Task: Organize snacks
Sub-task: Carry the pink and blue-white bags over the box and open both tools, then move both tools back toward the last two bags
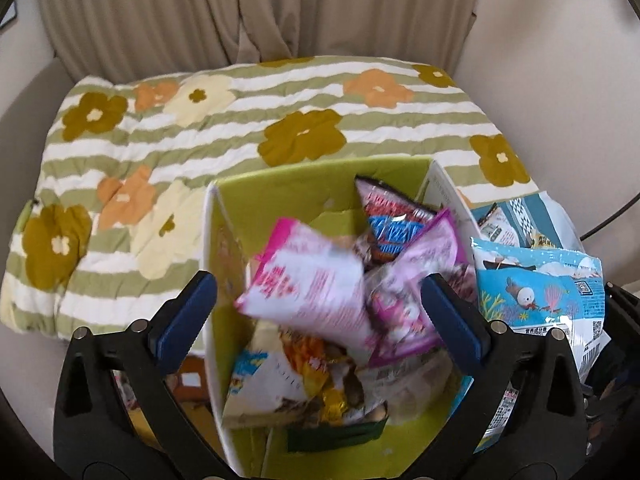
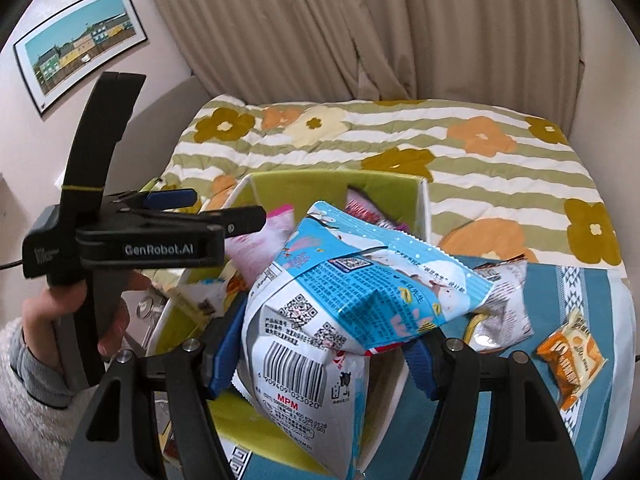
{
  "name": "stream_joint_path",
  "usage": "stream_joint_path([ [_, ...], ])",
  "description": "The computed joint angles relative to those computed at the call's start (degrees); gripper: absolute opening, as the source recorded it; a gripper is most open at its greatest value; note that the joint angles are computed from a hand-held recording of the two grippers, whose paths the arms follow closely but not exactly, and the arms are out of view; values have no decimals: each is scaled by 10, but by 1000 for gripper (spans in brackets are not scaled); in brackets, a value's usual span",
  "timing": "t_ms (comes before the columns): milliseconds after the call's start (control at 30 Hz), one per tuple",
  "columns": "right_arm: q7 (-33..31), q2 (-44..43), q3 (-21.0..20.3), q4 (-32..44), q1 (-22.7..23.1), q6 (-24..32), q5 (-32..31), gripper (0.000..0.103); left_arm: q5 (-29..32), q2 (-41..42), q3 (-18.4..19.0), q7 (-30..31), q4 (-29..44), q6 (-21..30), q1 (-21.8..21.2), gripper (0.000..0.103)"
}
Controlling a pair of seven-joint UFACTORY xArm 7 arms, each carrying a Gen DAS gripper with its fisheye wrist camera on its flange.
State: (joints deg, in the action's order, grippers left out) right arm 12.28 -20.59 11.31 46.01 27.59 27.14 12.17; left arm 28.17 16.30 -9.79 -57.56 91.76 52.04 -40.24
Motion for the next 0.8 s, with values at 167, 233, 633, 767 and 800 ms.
stream_joint_path([
  [167, -23, 15, 2, 9, 21, 10, 14, 65, 9, -32, -6, -20, -48, 3, 0, 101],
  [233, -24, 26, 7, 16, 22, 13, 13, 65, 13, -44, -10, -31, -64, 0, 3, 101],
  [633, -7, 47, 34, 3, 22, 1, -21, 102, 27, -91, -34, -71, -129, -1, 25, 101],
  [767, 12, 34, 33, -5, 22, 1, -32, 102, 33, -103, -43, -91, -139, 8, 23, 101],
  [800, 15, 29, 33, -6, 22, 1, -36, 102, 37, -106, -46, -96, -139, 13, 22, 101],
])
